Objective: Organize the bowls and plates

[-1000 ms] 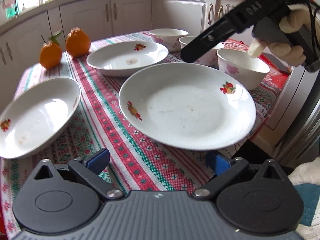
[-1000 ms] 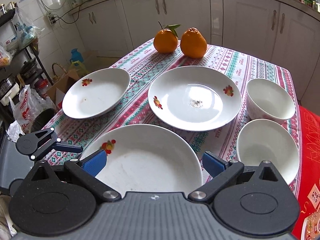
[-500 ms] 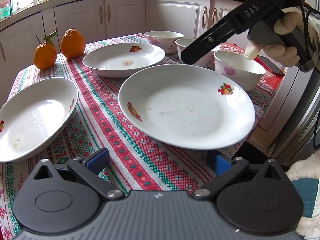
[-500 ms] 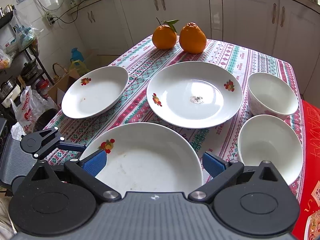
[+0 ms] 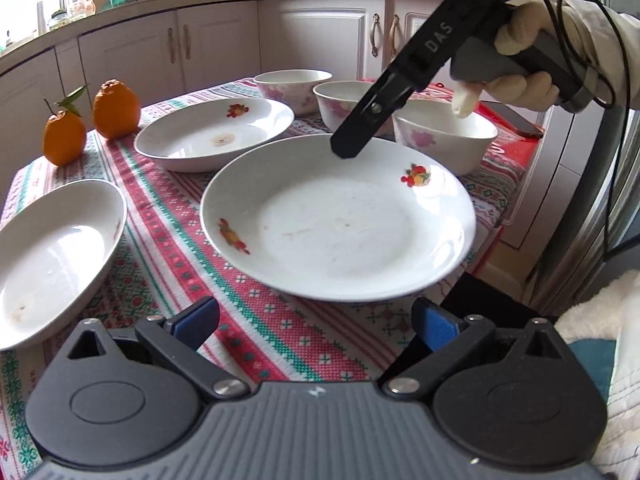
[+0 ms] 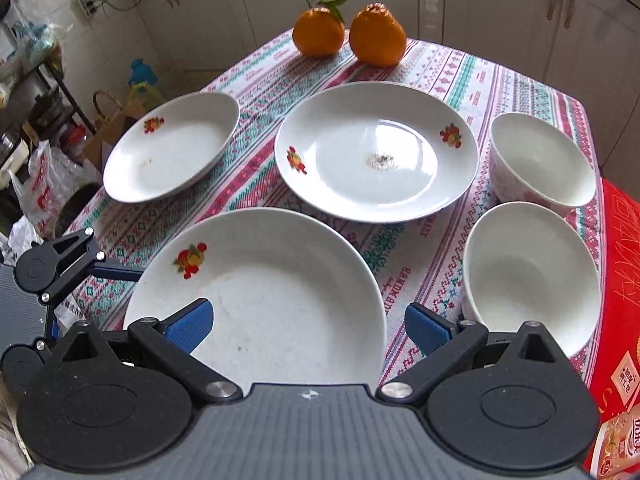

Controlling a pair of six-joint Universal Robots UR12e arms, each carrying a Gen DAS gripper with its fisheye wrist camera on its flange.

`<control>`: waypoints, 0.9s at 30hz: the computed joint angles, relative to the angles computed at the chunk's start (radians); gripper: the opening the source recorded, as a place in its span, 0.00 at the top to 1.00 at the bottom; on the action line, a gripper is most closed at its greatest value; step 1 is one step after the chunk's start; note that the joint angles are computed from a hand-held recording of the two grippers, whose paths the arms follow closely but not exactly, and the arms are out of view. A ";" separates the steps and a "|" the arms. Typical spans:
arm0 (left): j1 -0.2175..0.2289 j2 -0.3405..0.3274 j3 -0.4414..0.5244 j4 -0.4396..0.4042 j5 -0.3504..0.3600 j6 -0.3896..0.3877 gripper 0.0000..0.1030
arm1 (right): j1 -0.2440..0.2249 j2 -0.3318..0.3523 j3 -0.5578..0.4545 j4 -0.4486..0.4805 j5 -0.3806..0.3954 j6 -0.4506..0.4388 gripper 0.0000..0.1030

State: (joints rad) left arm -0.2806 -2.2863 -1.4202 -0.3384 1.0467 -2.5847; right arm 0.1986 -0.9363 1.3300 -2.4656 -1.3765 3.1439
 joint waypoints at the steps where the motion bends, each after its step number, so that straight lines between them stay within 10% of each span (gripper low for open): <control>1: 0.001 -0.001 0.001 -0.001 -0.011 0.000 0.02 | 0.000 0.003 -0.005 0.010 0.004 -0.003 0.00; 27: 0.003 -0.013 0.021 -0.036 -0.089 -0.031 0.09 | -0.022 0.048 -0.091 0.177 0.079 -0.044 0.20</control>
State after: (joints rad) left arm -0.2771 -2.2996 -1.3995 -0.3747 0.9580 -2.6158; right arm 0.1770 -0.8882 1.2392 -2.2888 -1.2973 3.0997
